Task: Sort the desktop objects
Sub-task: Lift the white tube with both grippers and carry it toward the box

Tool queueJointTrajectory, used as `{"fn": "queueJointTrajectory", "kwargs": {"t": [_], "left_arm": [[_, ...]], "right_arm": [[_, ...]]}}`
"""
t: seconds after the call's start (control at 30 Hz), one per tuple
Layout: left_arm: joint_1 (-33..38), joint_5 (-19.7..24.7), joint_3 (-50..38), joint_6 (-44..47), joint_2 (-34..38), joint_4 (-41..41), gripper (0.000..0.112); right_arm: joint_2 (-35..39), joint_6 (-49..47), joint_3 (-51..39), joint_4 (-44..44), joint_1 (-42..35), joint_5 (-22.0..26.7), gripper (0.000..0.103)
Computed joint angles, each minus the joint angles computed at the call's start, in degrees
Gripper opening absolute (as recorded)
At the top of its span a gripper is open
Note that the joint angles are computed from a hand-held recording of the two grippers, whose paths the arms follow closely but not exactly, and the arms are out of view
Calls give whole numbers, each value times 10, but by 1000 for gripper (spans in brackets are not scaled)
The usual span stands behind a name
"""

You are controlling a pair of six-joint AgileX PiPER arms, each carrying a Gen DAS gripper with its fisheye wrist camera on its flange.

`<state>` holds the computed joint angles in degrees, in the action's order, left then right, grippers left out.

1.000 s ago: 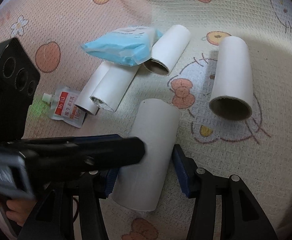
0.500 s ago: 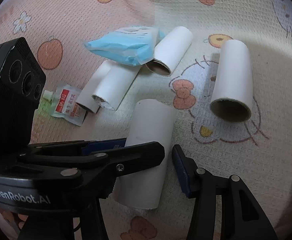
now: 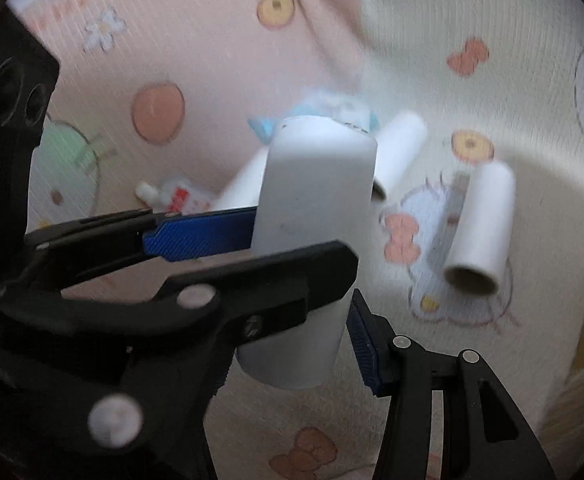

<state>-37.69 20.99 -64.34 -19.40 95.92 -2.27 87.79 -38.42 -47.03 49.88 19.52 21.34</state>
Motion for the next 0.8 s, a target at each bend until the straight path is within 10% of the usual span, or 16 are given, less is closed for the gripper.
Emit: {"fn": "queueJointTrajectory", "kwargs": {"t": [0.27, 0.8], "left_arm": [[42, 23, 3, 130, -54, -162, 49], [26, 92, -112, 40, -94, -59, 49]], "right_arm": [[-71, -5, -17, -1, -39, 43, 46], [-107, 165, -169, -196, -20, 121, 41]]}}
